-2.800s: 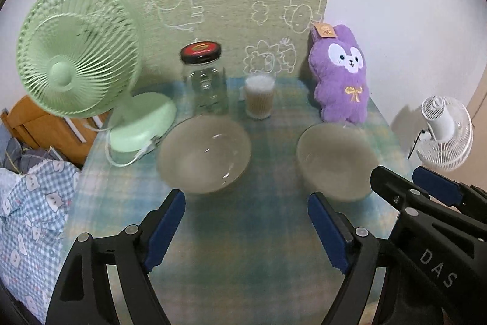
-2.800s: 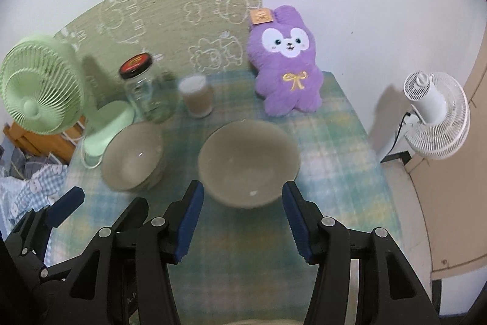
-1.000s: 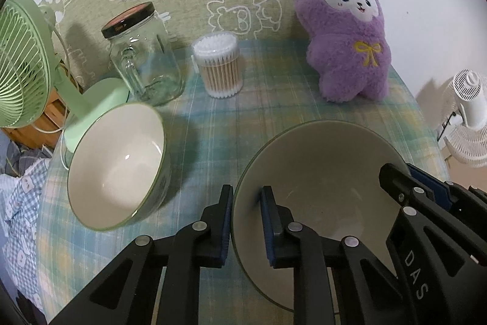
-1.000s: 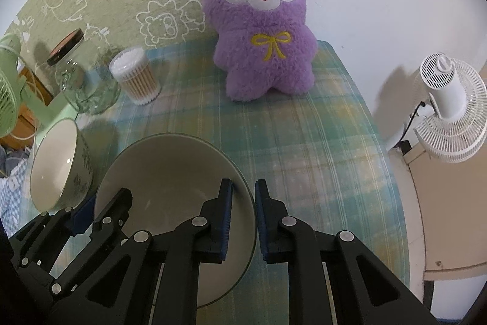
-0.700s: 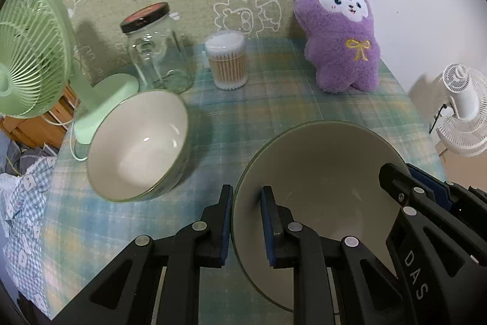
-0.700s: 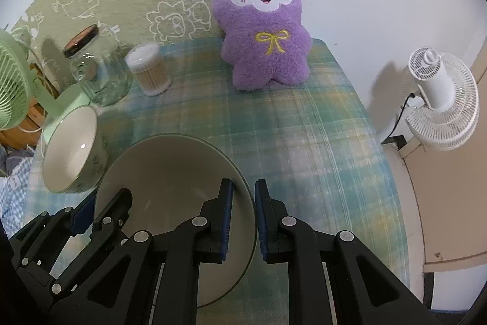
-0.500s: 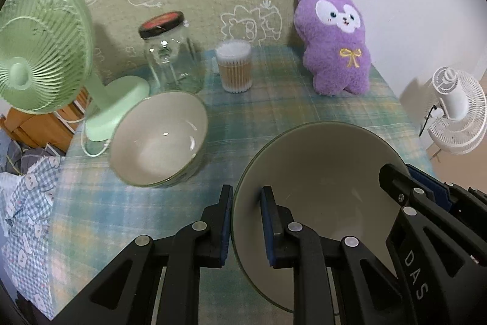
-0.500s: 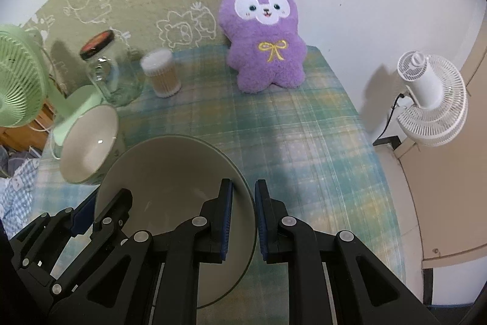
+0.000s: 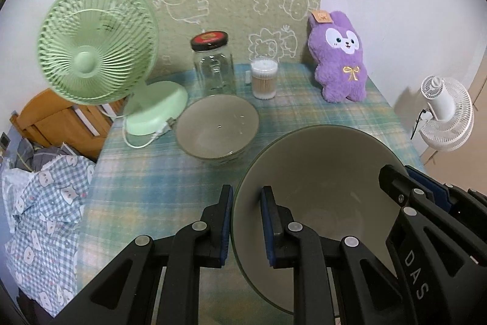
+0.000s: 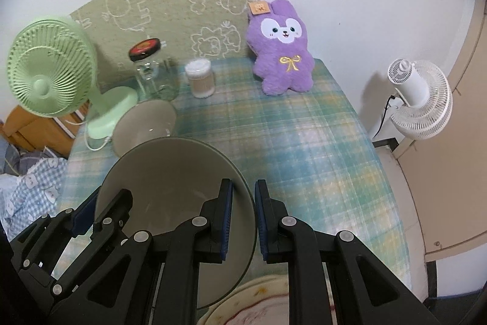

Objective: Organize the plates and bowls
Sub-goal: 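Lift the bowl with both tools and carry it toward the nested bowls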

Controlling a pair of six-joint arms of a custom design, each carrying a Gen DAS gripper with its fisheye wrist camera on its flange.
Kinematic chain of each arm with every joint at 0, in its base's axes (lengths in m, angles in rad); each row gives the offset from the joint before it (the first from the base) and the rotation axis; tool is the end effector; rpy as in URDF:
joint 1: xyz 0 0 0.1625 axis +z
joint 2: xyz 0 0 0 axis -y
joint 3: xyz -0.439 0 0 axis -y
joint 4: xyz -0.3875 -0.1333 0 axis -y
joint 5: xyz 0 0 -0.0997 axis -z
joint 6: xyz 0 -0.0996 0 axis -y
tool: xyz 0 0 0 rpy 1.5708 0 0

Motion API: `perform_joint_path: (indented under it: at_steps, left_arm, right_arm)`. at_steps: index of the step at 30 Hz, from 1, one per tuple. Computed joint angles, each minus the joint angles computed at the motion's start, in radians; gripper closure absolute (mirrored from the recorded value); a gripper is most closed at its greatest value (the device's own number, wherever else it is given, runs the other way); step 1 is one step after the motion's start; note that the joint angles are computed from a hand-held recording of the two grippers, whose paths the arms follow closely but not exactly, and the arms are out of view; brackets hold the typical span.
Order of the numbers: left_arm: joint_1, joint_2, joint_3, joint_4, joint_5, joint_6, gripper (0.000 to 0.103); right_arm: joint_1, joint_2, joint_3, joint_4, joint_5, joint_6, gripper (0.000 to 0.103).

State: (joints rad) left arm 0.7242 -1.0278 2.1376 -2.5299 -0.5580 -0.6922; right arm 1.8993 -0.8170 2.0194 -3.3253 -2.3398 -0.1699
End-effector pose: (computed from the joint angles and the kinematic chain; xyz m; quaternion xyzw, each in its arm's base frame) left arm -0.2226 -0.4877 0.1242 0.1037 0.8666 -0.2892 0.3932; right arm 0.2421 -0.5117 0.1124 0.1209 -0.8896 0.2805 0.3397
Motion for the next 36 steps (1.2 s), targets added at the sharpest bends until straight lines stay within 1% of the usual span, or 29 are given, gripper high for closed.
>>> perform_joint_path:
  at_steps: [7, 13, 20, 28, 31, 36]
  left_arm:
    - [-0.04, -0.119, 0.084, 0.073, 0.004, -0.039, 0.087]
    - [-0.064, -0.21, 0.156, 0.139, 0.002, -0.087, 0.087]
    - [-0.072, -0.307, 0.232, 0.222, -0.022, -0.145, 0.087]
    - [-0.068, -0.382, 0.297, 0.27, -0.046, -0.174, 0.087]
    - [-0.066, -0.401, 0.313, 0.292, -0.06, -0.189, 0.087]
    - [-0.056, -0.418, 0.339, 0.298, -0.083, -0.193, 0.087]
  right_arm:
    - [0.069, 0.001, 0.051, -0.01, -0.031, 0.083, 0.084]
    - [0.113, 0.02, 0.093, -0.026, -0.045, 0.144, 0.084]
    - [0.154, 0.06, 0.131, -0.023, -0.056, 0.217, 0.084]
    - [0.185, 0.101, 0.158, 0.001, -0.059, 0.298, 0.084]
    - [0.189, 0.115, 0.169, 0.019, -0.054, 0.333, 0.084]
    - [0.189, 0.135, 0.177, 0.037, -0.056, 0.364, 0.084]
